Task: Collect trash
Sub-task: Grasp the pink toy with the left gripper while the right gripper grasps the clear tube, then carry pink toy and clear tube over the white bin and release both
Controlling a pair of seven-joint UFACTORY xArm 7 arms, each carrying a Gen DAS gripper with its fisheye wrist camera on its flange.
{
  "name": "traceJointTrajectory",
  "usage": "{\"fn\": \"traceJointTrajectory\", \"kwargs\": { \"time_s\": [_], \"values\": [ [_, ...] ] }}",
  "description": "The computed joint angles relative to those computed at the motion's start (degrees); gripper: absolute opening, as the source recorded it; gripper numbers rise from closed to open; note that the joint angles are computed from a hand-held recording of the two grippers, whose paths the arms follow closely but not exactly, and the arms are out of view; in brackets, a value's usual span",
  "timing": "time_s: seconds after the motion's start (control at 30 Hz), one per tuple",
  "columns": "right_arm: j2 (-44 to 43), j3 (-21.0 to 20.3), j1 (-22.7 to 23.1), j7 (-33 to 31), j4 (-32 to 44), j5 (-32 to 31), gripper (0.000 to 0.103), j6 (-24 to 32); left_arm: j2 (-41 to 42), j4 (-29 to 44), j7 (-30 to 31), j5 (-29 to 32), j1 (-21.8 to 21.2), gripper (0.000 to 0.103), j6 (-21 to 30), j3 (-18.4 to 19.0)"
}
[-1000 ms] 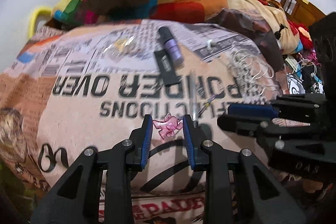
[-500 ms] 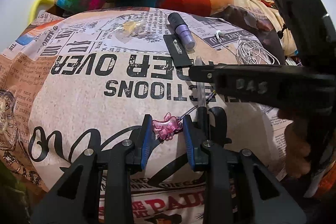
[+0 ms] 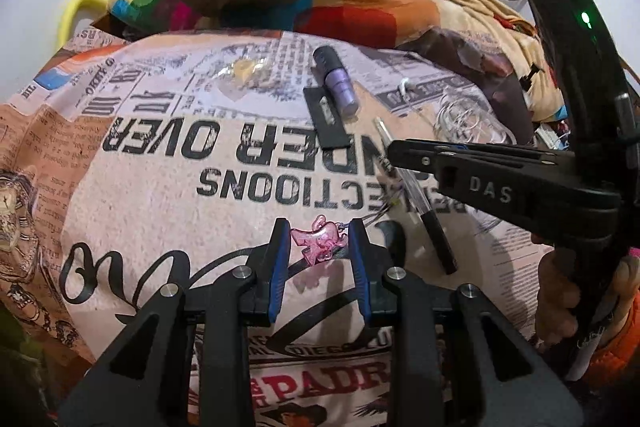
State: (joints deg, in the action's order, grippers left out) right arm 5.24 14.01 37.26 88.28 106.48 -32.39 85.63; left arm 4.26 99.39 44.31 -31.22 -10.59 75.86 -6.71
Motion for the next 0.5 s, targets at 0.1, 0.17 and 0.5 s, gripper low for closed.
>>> {"fn": "traceJointTrajectory", "kwargs": {
  "time_s": [0.1, 0.17, 0.5],
  "values": [
    [-0.4, 0.4, 0.9, 0.2, 1.6, -1.8, 0.008, 2.5, 0.1, 1.6, -1.0, 0.1, 0.0, 0.028, 0.3, 0.0],
    [-0.2, 0.7, 1.5, 0.3, 3.3, -3.3, 0.008, 3.9, 0.0, 2.7, -1.4, -0.4, 0.3, 0.028, 0.7, 0.2],
    [9.5, -1.8, 11.2, -4.7, 24.1, -13.7, 0.007, 14.3, 0.5, 10.5, -3.7, -2.8, 3.3, 0.028, 3.6, 1.6]
  ]
}}
